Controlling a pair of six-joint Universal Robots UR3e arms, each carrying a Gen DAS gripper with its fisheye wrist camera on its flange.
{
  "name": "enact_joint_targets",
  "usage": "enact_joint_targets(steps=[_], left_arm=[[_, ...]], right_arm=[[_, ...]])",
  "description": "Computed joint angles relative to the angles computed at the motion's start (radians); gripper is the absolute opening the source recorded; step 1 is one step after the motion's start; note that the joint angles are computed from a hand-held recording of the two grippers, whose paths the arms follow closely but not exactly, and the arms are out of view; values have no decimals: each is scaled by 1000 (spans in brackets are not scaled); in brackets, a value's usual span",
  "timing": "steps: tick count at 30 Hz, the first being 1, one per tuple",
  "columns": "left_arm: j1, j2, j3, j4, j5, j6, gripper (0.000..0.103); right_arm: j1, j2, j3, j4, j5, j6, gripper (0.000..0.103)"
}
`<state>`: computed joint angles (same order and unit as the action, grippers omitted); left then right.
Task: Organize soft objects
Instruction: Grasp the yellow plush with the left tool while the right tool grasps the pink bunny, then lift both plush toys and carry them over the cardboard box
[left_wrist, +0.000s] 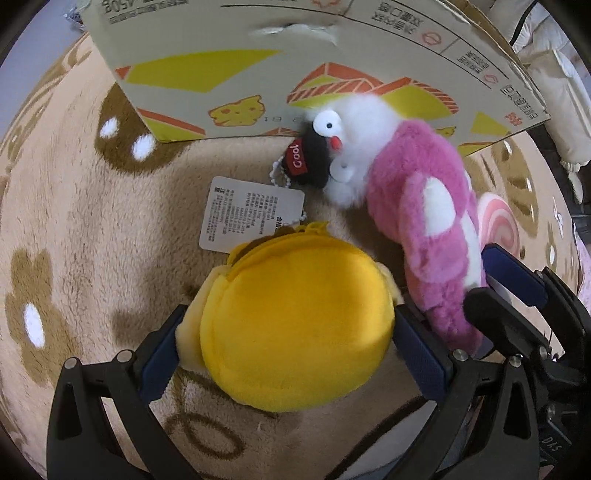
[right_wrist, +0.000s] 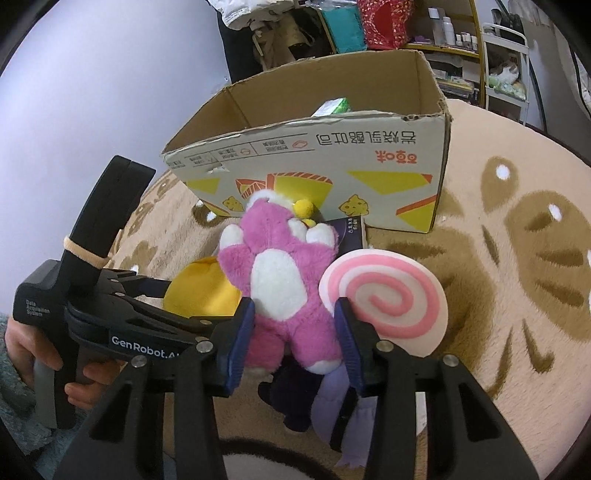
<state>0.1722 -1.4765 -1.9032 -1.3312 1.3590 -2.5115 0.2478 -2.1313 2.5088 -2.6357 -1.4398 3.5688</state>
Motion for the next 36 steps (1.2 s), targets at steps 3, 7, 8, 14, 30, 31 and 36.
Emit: enact_joint_targets(steps=[3,7,8,14,30,31,36], left_arm=[[-13,11,-19,29,3,0,101],[-10,47,-51,49,18,44,95],[-14,59,-62,59,20,49,94],[-41,82,-98,86,10,35,88],[1,150,-148,106,0,95,86],[1,154,-150,107,1,97,86],[20,174,-147,89,-3,96,86]], right_arm=[[-6,0,2,-1,8,-1,47],[-76,-88,35,58,72,-39,47],[-91,-103,40,71,85,-48,47],[-181,-153,76,101,182,-69,47],[-169,71,23,-41,196,8,58],[-170,79,21,-46,199,14,59],[-170,121,-4,-53,219,53,67]])
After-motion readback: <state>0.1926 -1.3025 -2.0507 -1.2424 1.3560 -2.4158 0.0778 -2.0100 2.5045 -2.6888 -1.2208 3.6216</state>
